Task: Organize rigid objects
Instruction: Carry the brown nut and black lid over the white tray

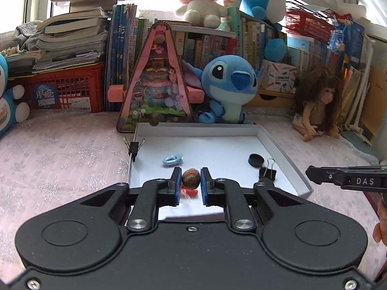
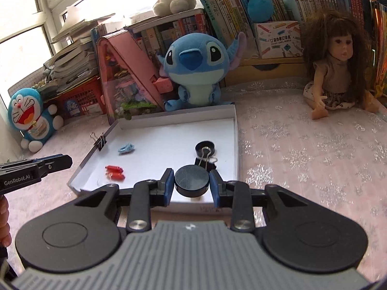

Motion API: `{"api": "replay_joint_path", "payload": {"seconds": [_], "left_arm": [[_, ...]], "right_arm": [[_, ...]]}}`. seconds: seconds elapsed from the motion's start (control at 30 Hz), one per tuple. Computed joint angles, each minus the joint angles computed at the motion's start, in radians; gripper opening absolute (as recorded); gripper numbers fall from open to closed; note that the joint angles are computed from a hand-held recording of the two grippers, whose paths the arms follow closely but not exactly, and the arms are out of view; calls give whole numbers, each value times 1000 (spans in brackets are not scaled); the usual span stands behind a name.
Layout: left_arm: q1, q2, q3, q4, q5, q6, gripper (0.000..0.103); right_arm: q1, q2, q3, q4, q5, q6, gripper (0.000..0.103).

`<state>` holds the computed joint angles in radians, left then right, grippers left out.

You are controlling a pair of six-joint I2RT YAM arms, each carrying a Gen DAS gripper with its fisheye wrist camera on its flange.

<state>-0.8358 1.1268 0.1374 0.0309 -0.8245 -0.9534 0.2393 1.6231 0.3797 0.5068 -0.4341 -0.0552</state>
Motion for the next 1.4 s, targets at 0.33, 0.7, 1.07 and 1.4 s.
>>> {"api": "replay_joint_path", "payload": {"seconds": [0.33, 0.7, 1.07, 1.4], "left_arm": [[491, 173, 54, 341, 416, 359, 15], [720, 569, 239, 535, 606, 469, 15], [796, 843, 395, 596, 663, 519, 15], [754, 907, 420, 598, 624, 558, 15]], "right_arm": [[21, 156, 321, -223, -3, 81, 37], [117, 375, 568, -293, 113, 74, 37], [157, 562, 752, -344, 170, 63, 37], [181, 650, 824, -346, 196, 59, 37]]}}
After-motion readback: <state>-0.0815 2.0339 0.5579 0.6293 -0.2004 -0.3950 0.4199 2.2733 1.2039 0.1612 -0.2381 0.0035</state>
